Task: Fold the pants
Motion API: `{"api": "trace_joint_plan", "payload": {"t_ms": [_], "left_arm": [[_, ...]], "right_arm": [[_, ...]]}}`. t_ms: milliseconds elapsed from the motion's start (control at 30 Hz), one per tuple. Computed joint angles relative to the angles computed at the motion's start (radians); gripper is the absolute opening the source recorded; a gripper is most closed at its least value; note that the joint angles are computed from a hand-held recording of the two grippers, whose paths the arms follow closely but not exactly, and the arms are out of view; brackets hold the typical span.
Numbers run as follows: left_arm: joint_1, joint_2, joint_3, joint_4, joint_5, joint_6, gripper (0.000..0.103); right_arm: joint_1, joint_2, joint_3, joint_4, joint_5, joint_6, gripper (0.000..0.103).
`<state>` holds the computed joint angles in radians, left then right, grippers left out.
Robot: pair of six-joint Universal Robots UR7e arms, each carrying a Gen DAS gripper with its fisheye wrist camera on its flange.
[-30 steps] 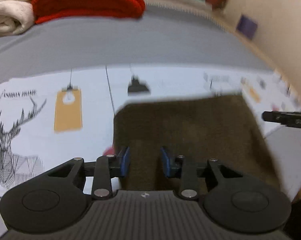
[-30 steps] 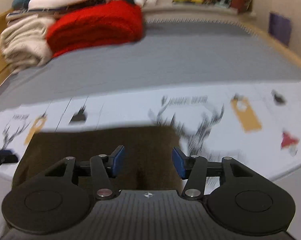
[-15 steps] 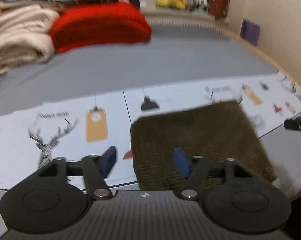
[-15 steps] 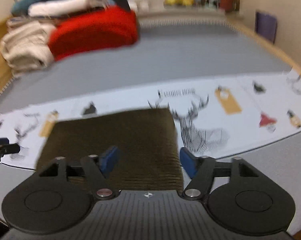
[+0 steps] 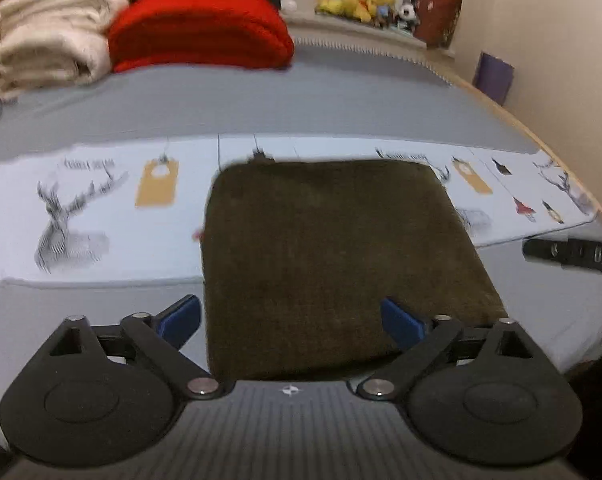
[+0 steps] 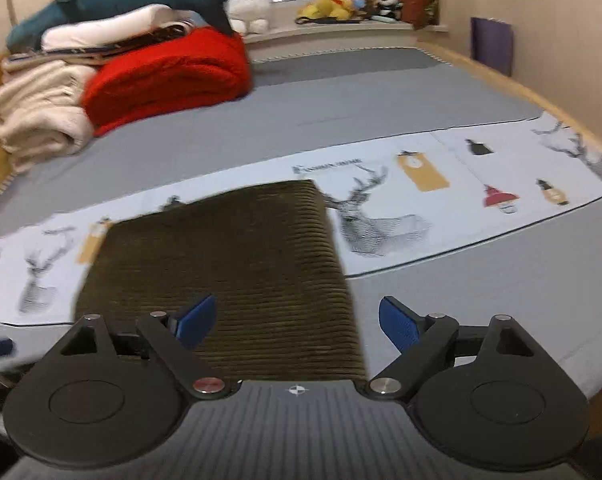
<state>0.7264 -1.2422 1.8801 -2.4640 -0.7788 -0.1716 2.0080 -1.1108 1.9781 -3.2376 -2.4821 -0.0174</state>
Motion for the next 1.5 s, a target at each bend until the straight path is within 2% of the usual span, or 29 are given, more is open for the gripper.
{"api": "trace_joint_plan", "payload": {"t_ms": [100, 200, 267, 367, 433, 500, 567, 667, 1000, 1500], "left_arm": [[0.006, 0.025, -0.019, 0.027, 0.045, 0.003, 0.103], [0.026, 0.035, -0.055, 0.104, 0.012, -0.077, 0.103], [0.033, 0.033, -0.063, 0.133, 0.005, -0.089, 0.103], [0.035, 0.039, -0.059, 0.126, 0.014, -0.071, 0.103], [0.036, 0.039, -0.058, 0.133, 0.008, -0.079, 0.103], [0.037, 0.038, -0.060, 0.137, 0.003, -0.087, 0.103], [0.036, 0.036, -0.058, 0.133, 0.005, -0.089, 0.103], [0.040, 0.035, -0.061, 0.140, 0.004, -0.096, 0.103], [0.051, 0.047, -0.082, 0.175, 0.008, -0.135, 0.103], [0.051, 0.055, -0.081, 0.168, -0.002, -0.125, 0.103]], "right_arm": [[-0.003, -0.004, -0.001, 0.052, 0.002, 0.040, 0.089], [0.009, 0.004, -0.007, 0.066, -0.012, 0.044, 0.090], [0.018, 0.018, -0.014, 0.070, -0.022, 0.021, 0.090], [0.018, 0.043, -0.009, 0.041, -0.029, -0.035, 0.090], [0.017, 0.052, -0.021, 0.106, -0.056, -0.007, 0.090], [0.015, 0.054, -0.020, 0.085, -0.028, -0.028, 0.090], [0.017, 0.064, -0.027, 0.085, -0.039, -0.047, 0.090], [0.015, 0.063, -0.031, 0.115, -0.028, -0.026, 0.090], [0.018, 0.075, -0.046, 0.121, -0.023, -0.041, 0.090], [0.016, 0.073, -0.045, 0.144, -0.019, -0.029, 0.090]]}}
